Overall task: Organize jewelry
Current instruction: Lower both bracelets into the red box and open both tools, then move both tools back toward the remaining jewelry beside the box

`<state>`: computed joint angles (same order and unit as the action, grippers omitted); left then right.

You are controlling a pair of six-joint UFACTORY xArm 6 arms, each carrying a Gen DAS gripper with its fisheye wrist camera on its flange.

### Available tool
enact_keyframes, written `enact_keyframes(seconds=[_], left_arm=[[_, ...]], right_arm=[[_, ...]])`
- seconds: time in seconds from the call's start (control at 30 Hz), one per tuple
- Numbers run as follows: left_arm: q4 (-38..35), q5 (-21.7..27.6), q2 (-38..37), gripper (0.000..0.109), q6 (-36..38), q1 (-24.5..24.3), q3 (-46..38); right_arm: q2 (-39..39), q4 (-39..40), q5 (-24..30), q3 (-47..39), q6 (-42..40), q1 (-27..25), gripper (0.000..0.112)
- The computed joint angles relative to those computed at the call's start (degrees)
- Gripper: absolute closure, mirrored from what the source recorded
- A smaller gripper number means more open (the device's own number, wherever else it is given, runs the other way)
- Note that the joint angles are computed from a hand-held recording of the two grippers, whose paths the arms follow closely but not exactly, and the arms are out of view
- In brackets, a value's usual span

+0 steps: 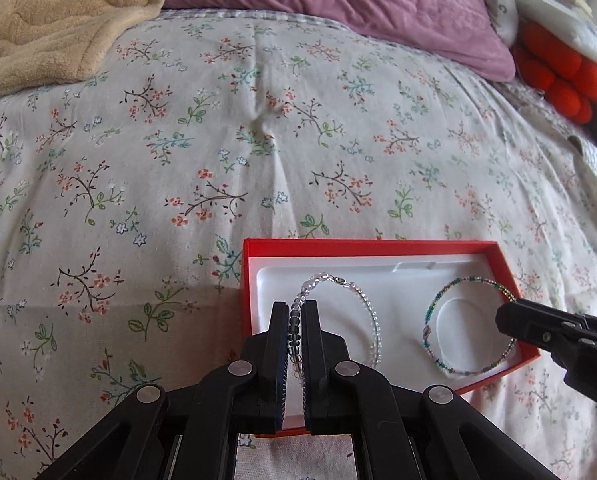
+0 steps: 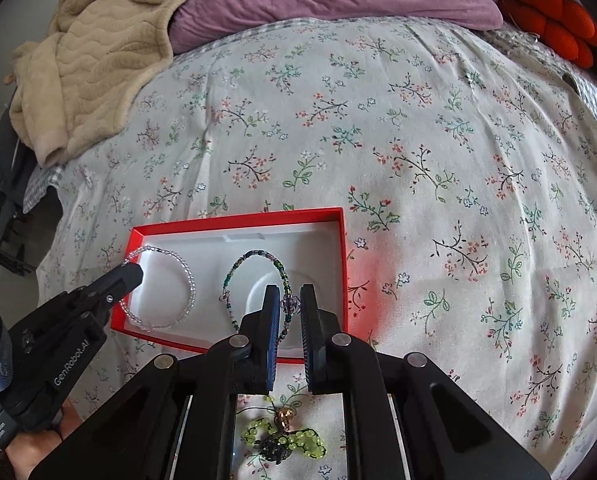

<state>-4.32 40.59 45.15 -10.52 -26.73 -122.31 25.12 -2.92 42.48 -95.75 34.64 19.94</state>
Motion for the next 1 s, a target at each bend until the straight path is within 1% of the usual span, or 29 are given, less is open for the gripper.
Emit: enact_keyframes(seconds=[0.1,0.17,0.23,0.27,0.3,0.33,0.37,0.4,0.47,0.5,0.57,0.6,0.67,0.8,1.0], left_arm=[[1.47,0.07,-0.46,0.099,-0.62,-0.16,0.24],[1.48,0.16,-1.01,0.086,-0.11,-0.16,0.7],[2.27,-0.16,-2.06,0.077,0.11,-0.3,1.96],[2.63,-0.4,-2.81,0.073,0.37,-0.35,2.9],[2.91,-0.5,-3.52,0.07,0.53,-0.36,3.75],[3.09,-0.62,-4.15,0.064,0.58,-0.36,4.5],[3.42,-1.1,-5.28,0.058,0.46,-0.33,5.98],[3.72,-1.59,-6.22,0.055,0.29,-0.29,7.21],[4.4,-2.23,-7.94,0.042,-0.07,-0.22,9.36],[4.89,-2.63,-8.88,0.038,-0.5,-0.19,10.58],[6.15,-3.43,-10.68,0.025,-1.85,-0.13,13.06],[6.62,-3.49,-11.35,0.023,-2.45,-0.07,13.96],[8.01,-3.08,-12.77,0.014,-4.61,0.03,15.8],[10.43,-1.87,-15.16,0.011,-8.08,0.22,19.08],[10.95,0.88,-18.07,0.009,-9.7,0.17,23.3]], right_arm=[[-0.52,-1.24,0.32,0.6,1.23,-0.27,0.1],[-0.97,-1.65,1.12,0.74,1.39,-0.35,0.1],[-1.57,-1.63,1.65,1.1,0.95,-0.38,0.097],[-1.97,-1.72,1.78,1.45,0.89,-0.38,0.09],[-2.59,-1.93,1.67,2.09,0.95,-0.37,0.081],[-3.11,-2.24,1.58,2.59,1.18,-0.35,0.076],[-3.87,-2.61,1.3,3.4,1.48,-0.36,0.068],[-4.65,-3.06,0.94,4.22,1.89,-0.35,0.065],[-6.28,-3.81,0.56,5.81,2.42,-0.32,0.062],[-7.01,-4.08,0.55,6.5,2.62,-0.3,0.059],[-8.39,-4.61,0.77,7.81,3.04,-0.23,0.055],[-8.89,-4.85,0.98,8.28,3.26,-0.15,0.052],[-10.12,-5.25,1.15,9.61,3.46,0.02,0.049],[-12.4,-4.9,1.66,12.39,3.2,0.45,0.044],[-14.86,-4.23,3.13,15.79,3.63,1.11,0.042]])
